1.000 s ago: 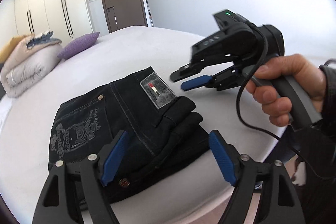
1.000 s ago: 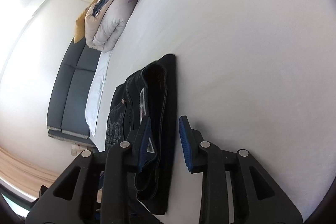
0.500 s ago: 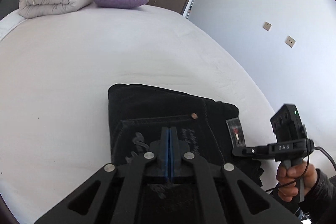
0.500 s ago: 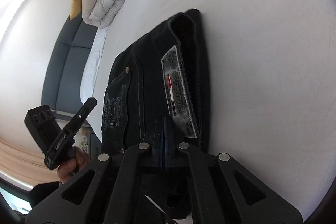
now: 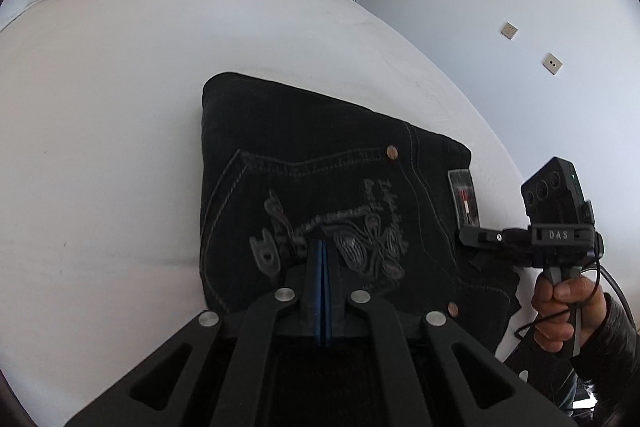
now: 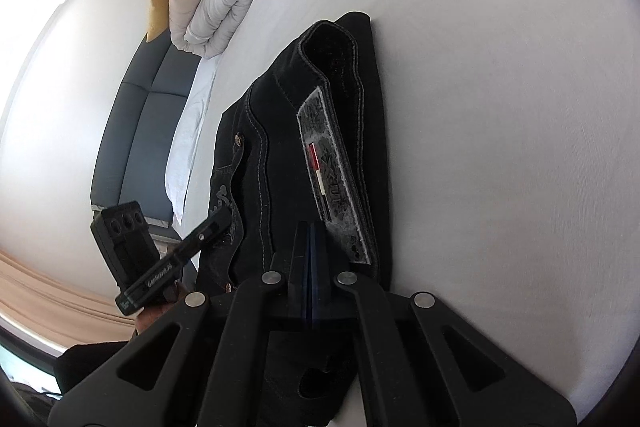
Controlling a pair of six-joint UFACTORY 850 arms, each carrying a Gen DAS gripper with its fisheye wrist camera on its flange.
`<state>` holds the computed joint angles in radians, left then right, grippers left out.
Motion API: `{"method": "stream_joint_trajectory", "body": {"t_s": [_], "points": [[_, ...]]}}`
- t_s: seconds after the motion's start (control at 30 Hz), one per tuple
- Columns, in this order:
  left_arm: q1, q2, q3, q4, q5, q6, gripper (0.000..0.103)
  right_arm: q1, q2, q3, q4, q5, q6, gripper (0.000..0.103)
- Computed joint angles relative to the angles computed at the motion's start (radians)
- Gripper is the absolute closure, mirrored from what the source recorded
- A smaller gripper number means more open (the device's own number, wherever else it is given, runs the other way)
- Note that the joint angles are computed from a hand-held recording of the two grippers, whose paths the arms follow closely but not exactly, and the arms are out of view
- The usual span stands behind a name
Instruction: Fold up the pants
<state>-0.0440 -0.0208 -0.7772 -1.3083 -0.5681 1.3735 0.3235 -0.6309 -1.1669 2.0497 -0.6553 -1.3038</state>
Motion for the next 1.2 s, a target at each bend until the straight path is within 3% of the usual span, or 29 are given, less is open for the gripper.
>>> {"method": "stream_joint_trajectory", "body": {"t_s": [0.23,0.37,0.43,0.5,0.63,0.67,0.7,0.73,0.77,0.8,0.87,0.97,1.03,1.1,1.2], "points": [[0.013,0.123,0.129,-0.044,0.022,0.065,0.103,0.01,0.064,0.051,0.002,-0.027,-0.032,0.103],[0.011,0.128,0.151,-0.071,0.021,0.087,0.103,0.027,0.081,0.065,-0.073,-0.02,-0.011,0.103],[0.008,0.115,0.153,-0.108,0.017,0.115,0.101,0.024,0.06,0.085,-0.024,-0.052,-0.038,0.103],[0.012,0.105,0.161,-0.164,0.007,0.167,0.099,0.015,0.036,0.124,0.102,-0.158,-0.172,0.103],[0.029,0.141,0.16,-0.121,-0.016,0.126,0.097,0.023,0.066,0.133,0.112,-0.136,-0.226,0.1],[0.041,0.155,0.158,-0.108,-0.033,0.124,0.093,0.022,0.083,0.138,0.109,-0.129,-0.23,0.1],[0.05,0.173,0.153,-0.103,-0.04,0.127,0.074,0.019,0.099,0.147,0.124,-0.124,-0.252,0.097],[0.061,0.192,0.153,-0.111,-0.032,0.139,0.042,0.015,0.113,0.158,0.145,-0.121,-0.282,0.094],[0.074,0.207,0.151,-0.134,-0.017,0.152,0.028,0.009,0.13,0.171,0.169,-0.117,-0.31,0.081],[0.09,0.209,0.144,-0.167,-0.019,0.173,0.012,0.005,0.141,0.177,0.192,-0.111,-0.324,0.05],[0.134,0.171,0.104,-0.178,-0.06,0.161,0.01,-0.003,0.157,0.189,0.271,-0.089,-0.357,0.018],[0.155,0.075,0.021,-0.108,-0.086,0.07,0.013,-0.029,0.128,0.156,0.251,-0.092,-0.292,0.018],[0.147,0.001,-0.04,-0.03,-0.095,-0.029,0.027,-0.049,0.088,0.111,0.158,-0.075,-0.161,0.02],[0.131,-0.069,-0.099,0.065,-0.111,-0.128,0.034,-0.06,0.058,0.065,0.06,-0.039,-0.06,0.028],[0.097,-0.143,-0.159,0.186,-0.114,-0.238,0.035,-0.057,0.02,0.0,-0.045,0.001,0.071,0.03]]}}
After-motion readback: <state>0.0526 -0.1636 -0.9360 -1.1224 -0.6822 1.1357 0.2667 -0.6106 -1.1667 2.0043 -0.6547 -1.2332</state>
